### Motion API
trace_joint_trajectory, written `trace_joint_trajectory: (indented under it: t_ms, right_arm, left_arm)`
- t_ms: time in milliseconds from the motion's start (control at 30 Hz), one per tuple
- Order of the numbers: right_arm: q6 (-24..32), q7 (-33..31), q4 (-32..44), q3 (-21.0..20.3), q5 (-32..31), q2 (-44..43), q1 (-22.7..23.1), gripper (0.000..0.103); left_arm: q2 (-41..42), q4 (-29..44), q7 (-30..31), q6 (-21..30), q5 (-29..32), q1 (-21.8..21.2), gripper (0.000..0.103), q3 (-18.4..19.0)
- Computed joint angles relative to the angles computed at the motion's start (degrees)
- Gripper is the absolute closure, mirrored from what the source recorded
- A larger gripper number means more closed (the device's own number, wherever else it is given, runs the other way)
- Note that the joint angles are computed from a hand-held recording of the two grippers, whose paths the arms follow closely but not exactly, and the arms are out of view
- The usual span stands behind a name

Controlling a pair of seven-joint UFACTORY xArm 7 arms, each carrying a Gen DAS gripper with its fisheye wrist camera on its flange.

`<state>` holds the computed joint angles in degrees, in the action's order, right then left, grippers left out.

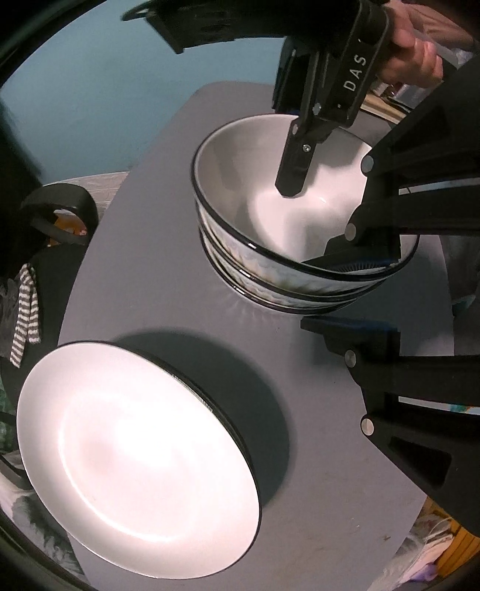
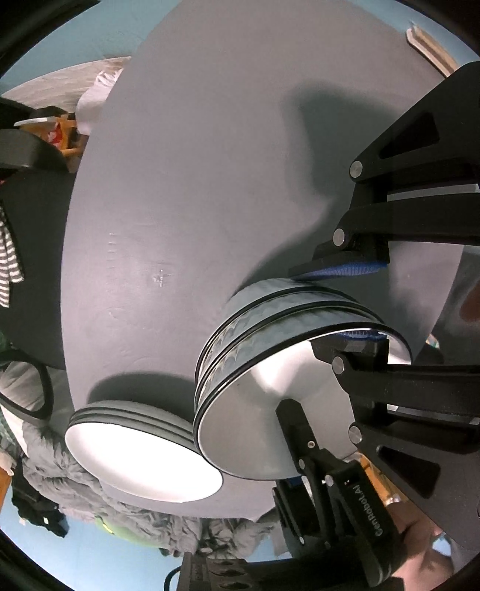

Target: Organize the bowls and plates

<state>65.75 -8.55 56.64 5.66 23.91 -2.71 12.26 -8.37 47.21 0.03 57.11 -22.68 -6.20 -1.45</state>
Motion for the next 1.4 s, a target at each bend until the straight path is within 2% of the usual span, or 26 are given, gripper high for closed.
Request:
trace_joint_trajectory:
  t_ms: [167, 367, 567, 700, 833, 1400]
  right_arm:
    - [-0.09, 1.09, 0.42, 0.24, -0.98, 0.22, 0.25, 0.079]
    - [-0.41, 0.66, -0.51, -0.57, 2.08, -0.05, -0.62, 0.079]
    - [-0.84, 0.38, -1.32, -0.71, 2.05, -0.64, -0.9, 0.079]
    - [-1.66, 0.76, -1.88, -0.38, 1.05, -1.5, -0.61, 0.08]
    - [-2.29, 1.74, -2.29, -0.06, -0.13, -2.33, 0.02, 0.081]
    - [-1.17, 4.16, -1.93, 0.37, 0.79, -3.85, 1.82, 0.081]
  left_arm:
    - [0.26, -0.16, 1.56, 0.14, -1.49, 0.08, 0.081, 0.41]
    - [0.85, 0.11, 3.09, 0.44, -2.02, 0.72, 0.077, 0.71]
    - [1.2, 0.52, 3.69, 1.82, -3.38, 1.58, 0.077, 1.23]
    - [0.47, -0.35, 3.78, 1.06, -3.64, 1.68, 0.078, 0.98]
    - [-0.87, -1.56, 3.37, -0.14, -2.08, 1.25, 0.08, 0.52]
    - [-6.97, -4.39, 3.18, 4.52, 0.83, 3.56, 0.082, 3.1]
